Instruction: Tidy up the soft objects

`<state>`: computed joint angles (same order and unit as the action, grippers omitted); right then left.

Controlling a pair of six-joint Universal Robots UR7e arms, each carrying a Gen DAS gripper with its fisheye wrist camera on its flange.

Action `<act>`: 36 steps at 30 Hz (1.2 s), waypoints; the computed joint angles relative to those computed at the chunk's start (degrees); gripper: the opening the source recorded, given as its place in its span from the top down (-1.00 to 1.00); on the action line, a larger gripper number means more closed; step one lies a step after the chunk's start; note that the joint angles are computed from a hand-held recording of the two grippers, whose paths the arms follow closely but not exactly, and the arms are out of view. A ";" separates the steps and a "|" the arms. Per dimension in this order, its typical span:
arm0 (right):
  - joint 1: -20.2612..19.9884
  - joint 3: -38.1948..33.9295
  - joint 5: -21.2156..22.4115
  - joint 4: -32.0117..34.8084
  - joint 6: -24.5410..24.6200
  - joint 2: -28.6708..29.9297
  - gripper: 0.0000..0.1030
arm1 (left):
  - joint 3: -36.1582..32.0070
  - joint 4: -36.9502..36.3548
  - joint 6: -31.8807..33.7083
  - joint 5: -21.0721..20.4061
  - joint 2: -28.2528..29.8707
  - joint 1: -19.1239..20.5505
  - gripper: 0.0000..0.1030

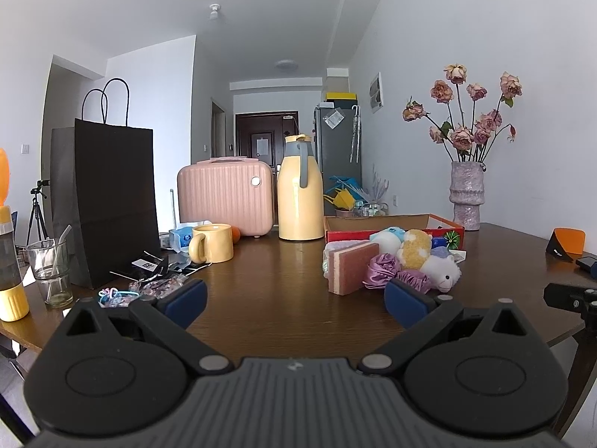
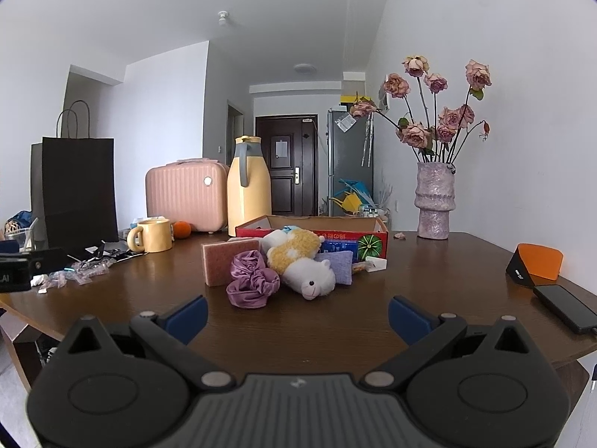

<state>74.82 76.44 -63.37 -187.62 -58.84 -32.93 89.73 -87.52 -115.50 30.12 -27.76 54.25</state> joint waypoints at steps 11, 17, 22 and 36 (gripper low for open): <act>0.11 -0.25 -0.73 -0.37 0.44 0.26 -1.00 | -0.08 0.26 -0.11 0.04 -0.06 0.05 -1.00; 0.34 -0.51 -2.02 -0.60 0.85 0.52 -1.00 | -0.21 0.18 0.01 -0.27 -0.01 0.09 -1.00; 0.29 -0.31 -2.07 -1.11 0.43 0.48 -1.00 | -0.47 0.28 0.15 -0.12 0.24 -0.02 -1.00; 0.34 -0.69 -2.58 -0.13 1.09 0.60 -1.00 | -0.79 0.29 0.28 -0.67 0.39 0.14 -1.00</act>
